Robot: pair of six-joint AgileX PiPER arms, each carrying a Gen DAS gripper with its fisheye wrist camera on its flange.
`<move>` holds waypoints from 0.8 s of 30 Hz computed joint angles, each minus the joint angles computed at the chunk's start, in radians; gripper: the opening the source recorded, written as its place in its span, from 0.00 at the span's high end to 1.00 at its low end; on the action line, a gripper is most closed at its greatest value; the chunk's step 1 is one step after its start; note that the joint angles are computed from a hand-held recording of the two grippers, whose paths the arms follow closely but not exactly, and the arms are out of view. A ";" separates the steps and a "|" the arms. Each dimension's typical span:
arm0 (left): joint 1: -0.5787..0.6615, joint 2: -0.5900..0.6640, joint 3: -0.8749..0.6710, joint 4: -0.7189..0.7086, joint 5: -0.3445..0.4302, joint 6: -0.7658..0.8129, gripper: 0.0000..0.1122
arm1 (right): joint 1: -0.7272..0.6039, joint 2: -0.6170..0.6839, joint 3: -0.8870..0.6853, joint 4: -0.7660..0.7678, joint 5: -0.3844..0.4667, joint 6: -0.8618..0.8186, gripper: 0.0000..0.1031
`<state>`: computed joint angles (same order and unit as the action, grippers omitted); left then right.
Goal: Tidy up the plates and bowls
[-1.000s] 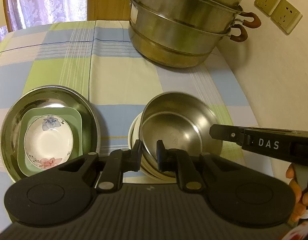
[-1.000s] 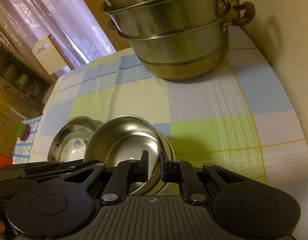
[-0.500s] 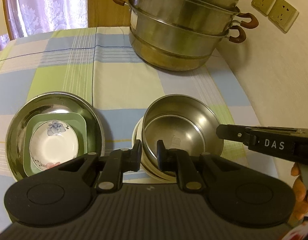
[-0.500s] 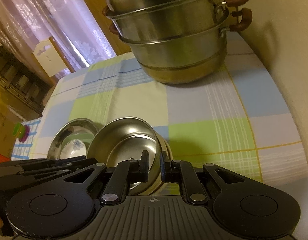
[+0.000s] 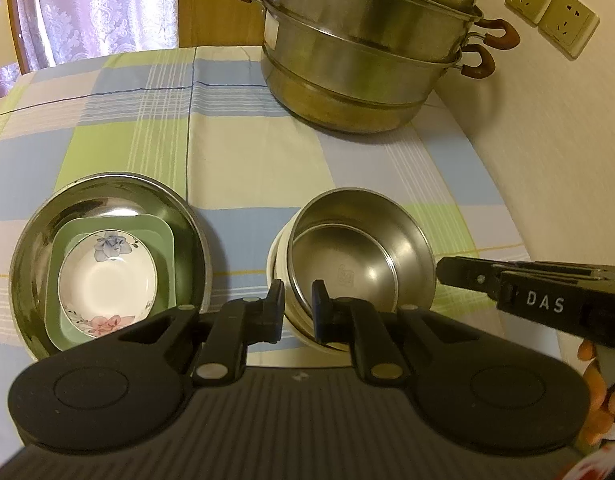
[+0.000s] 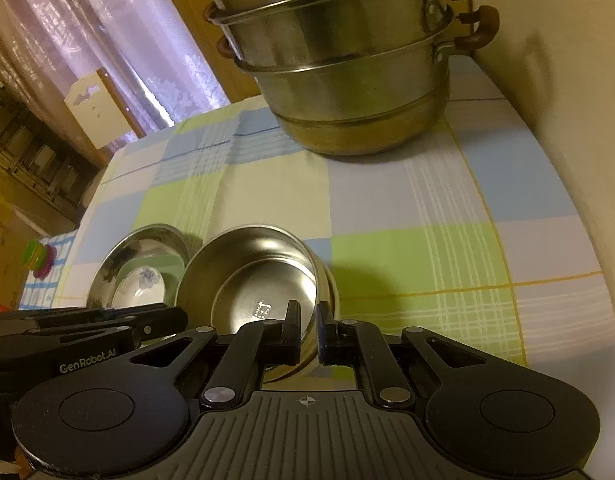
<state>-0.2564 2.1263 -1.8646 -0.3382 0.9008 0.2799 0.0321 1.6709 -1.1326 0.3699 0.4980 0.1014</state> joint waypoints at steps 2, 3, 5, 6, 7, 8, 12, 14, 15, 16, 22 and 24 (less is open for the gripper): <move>0.002 -0.005 0.006 0.002 -0.005 -0.005 0.89 | -0.007 -0.006 0.004 0.019 0.002 -0.017 0.92; 0.004 -0.009 0.010 -0.001 -0.005 -0.006 0.89 | -0.009 -0.009 0.004 0.023 0.006 -0.019 0.92; 0.009 -0.024 0.026 -0.010 -0.010 -0.003 0.89 | -0.011 -0.019 0.010 0.030 0.006 -0.031 0.92; 0.011 -0.031 0.034 -0.012 -0.013 -0.001 0.89 | -0.010 -0.024 0.013 0.029 0.005 -0.033 0.92; 0.012 -0.041 0.047 -0.010 -0.018 -0.002 0.89 | -0.008 -0.030 0.018 0.027 0.004 -0.035 0.92; 0.012 -0.052 0.060 -0.007 -0.024 -0.003 0.89 | -0.007 -0.036 0.023 0.024 0.003 -0.037 0.91; 0.020 -0.104 0.133 -0.005 -0.046 -0.001 0.89 | 0.002 -0.066 0.048 0.013 0.005 -0.034 0.75; 0.025 -0.132 0.172 0.000 -0.054 -0.004 0.89 | 0.010 -0.088 0.069 -0.001 0.001 -0.021 0.61; 0.028 -0.148 0.197 0.001 -0.062 -0.003 0.89 | 0.016 -0.102 0.083 -0.008 -0.003 -0.015 0.59; 0.031 -0.165 0.219 0.003 -0.068 -0.003 0.89 | 0.020 -0.113 0.093 -0.013 -0.005 -0.010 0.59; 0.039 -0.277 0.369 0.027 -0.116 0.003 0.89 | 0.059 -0.191 0.163 -0.043 -0.012 0.029 0.57; 0.043 -0.315 0.417 0.027 -0.127 0.011 0.89 | 0.072 -0.218 0.189 -0.039 -0.012 0.033 0.57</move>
